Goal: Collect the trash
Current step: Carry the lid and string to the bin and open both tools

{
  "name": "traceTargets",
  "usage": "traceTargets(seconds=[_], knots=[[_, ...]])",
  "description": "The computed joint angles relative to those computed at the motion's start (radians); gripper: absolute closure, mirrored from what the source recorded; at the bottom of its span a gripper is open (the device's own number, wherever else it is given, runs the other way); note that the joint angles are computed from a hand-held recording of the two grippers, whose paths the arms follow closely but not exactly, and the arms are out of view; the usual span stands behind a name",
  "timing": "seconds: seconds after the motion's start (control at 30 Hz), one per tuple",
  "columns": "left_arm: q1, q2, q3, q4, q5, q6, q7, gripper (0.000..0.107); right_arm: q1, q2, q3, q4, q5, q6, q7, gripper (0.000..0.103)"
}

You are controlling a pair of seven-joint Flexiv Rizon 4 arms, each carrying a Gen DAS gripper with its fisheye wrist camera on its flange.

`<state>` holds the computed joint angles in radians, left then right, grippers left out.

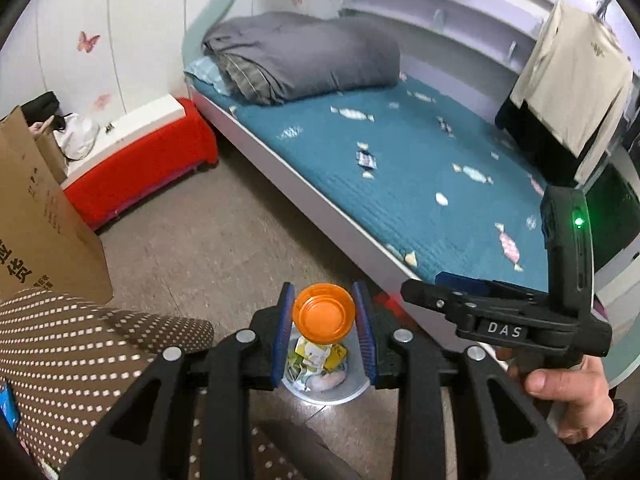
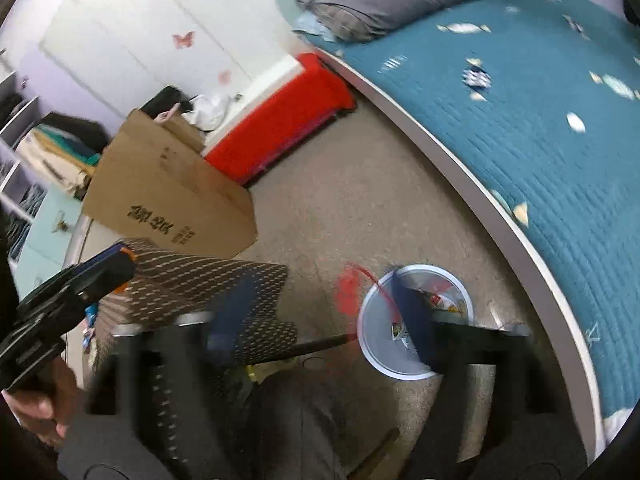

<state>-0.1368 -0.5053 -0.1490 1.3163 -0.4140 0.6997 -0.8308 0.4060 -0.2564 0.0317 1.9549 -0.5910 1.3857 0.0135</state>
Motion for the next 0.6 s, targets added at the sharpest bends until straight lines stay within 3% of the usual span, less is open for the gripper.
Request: traceTargets(seconds=[0.07,0.23,0.27,0.33,0.4,0.6], knots=[[-0.013,-0.024,0.007,-0.026,0.028,-0.023,-0.014,0.078,-0.003,0.0,-0.002,0.017,0.019,0.021,0.024,0.029],[-0.028,-0.066,0.011,-0.085,0.07,-0.083,-0.028,0.075,0.015,0.04,-0.043,0.054,-0.075,0.033,0.118,0.024],[-0.032,-0.072,0.014,-0.094,0.08,-0.093,-0.031,0.069,0.008,0.045,-0.039,0.054,-0.085,0.03,0.122,0.023],[-0.041,-0.075,0.021,-0.094,0.096,-0.076,-0.044,0.021,0.005,0.066,-0.041,0.061,-0.134,0.02,0.159,0.021],[-0.044,-0.07,0.025,-0.08,0.106,-0.032,-0.049,0.018,-0.013,0.073,-0.032,0.06,-0.161,0.013,0.173,0.018],[-0.036,-0.06,0.032,-0.079,0.12,-0.028,-0.079,0.015,-0.041,0.081,0.011,0.042,-0.195,-0.035,0.194,0.012]])
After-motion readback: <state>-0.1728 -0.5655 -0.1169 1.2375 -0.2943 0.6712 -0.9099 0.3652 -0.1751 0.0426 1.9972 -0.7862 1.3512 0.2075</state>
